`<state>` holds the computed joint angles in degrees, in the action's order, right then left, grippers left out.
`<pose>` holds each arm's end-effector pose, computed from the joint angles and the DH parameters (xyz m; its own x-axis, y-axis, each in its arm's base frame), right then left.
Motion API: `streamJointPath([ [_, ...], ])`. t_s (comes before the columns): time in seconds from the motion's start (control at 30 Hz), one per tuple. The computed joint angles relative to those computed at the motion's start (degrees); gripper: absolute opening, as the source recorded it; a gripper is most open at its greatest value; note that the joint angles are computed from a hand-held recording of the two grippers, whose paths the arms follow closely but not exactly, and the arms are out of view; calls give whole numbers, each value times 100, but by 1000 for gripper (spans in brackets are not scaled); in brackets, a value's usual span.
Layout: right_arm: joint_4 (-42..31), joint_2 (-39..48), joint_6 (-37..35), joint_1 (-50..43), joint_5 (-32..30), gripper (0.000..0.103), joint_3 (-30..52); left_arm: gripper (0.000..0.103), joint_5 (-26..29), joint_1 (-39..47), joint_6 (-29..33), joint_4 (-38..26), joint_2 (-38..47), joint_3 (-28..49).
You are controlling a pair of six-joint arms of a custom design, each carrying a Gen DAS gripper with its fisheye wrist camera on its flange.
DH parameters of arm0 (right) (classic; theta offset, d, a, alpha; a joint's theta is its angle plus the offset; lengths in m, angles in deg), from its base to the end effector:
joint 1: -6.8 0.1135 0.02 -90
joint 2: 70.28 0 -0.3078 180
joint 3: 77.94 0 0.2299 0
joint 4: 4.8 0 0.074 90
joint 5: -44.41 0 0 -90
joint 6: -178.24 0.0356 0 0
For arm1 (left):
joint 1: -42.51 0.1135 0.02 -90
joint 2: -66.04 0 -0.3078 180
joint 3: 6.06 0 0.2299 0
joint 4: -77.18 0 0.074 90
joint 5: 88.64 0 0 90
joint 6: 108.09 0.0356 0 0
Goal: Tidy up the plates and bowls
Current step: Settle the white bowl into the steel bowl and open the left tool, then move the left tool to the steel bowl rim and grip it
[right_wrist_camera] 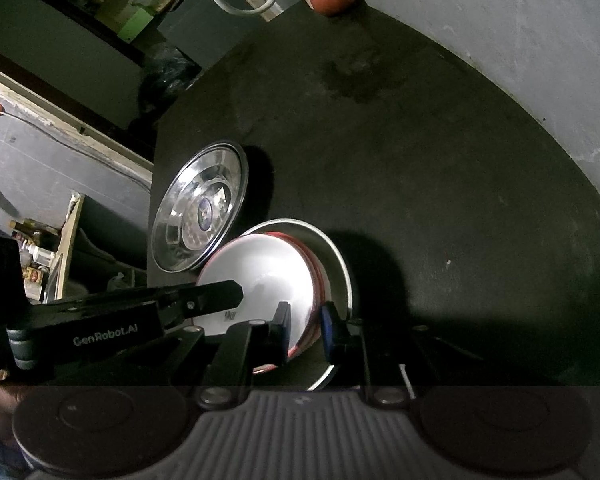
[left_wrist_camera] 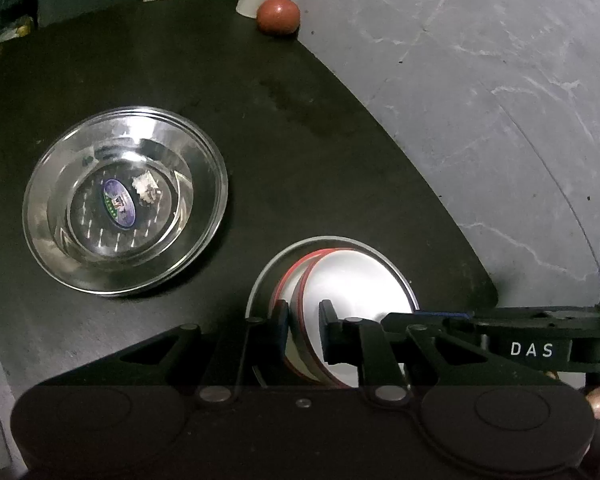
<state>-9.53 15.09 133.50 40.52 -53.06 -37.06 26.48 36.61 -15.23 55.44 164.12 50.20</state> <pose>0.1892 0.1318 0.1764 -0.8845 0.2564 -0.3898 0.0102 0.8459 0.5332 0.2788 -0.0440 0.1698 -0.8755 0.1359 -0.4637 0.3252 0.8755 -0.3574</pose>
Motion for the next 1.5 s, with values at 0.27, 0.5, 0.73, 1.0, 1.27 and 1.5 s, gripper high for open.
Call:
streamJointPath([
  [0.27,7,2,-14,-24,-20,19,1,22,-121,-81,136,12,-72,-21],
  [0.5,-29,-32,0,-48,-34,20,11,24,-181,-124,191,90,-105,-66],
  [0.73,-39,-44,-21,-93,-65,20,13,47,-452,-219,249,262,-256,-182],
  [1.0,-31,-60,-33,-86,-39,23,7,51,-345,-41,264,364,-352,-288],
  [1.27,-241,-344,-87,-17,125,43,43,86,-35,370,72,614,-681,-566],
  [1.5,-695,-670,-356,13,327,75,222,102,68,717,-203,843,-935,-889],
])
